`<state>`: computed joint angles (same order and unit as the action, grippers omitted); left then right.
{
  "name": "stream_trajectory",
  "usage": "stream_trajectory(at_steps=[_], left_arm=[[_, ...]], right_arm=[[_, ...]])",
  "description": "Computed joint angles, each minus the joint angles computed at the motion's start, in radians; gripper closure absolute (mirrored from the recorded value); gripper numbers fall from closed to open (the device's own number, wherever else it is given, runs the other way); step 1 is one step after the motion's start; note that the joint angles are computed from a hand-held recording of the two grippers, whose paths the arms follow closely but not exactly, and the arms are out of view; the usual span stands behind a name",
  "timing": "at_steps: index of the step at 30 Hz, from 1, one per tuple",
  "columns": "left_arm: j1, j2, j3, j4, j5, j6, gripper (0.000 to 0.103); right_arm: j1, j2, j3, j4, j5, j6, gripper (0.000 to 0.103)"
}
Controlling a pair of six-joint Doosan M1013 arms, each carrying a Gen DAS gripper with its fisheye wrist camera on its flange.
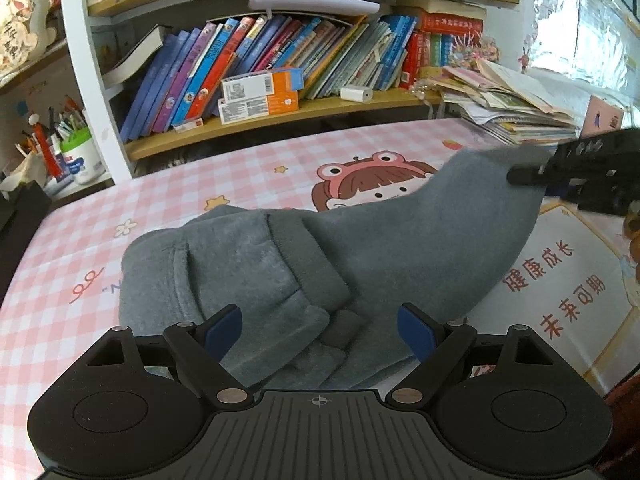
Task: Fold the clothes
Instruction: 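Lift the sock with the right tool and lay it on the sweatpants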
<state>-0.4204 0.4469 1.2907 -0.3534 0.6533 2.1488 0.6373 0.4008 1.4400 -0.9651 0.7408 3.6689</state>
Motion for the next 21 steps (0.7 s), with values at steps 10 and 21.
stream_trajectory(at_steps=[10,21], left_arm=[[-0.002,-0.010,0.017,0.038,-0.025,-0.050,0.016],[0.014,-0.015,0.026,0.038,-0.051,-0.079,0.016]], right_arm=[[-0.045,-0.005,0.048,0.158,-0.075,0.096,0.069],[-0.048,0.027,-0.001,0.202,-0.016,0.021,0.084]])
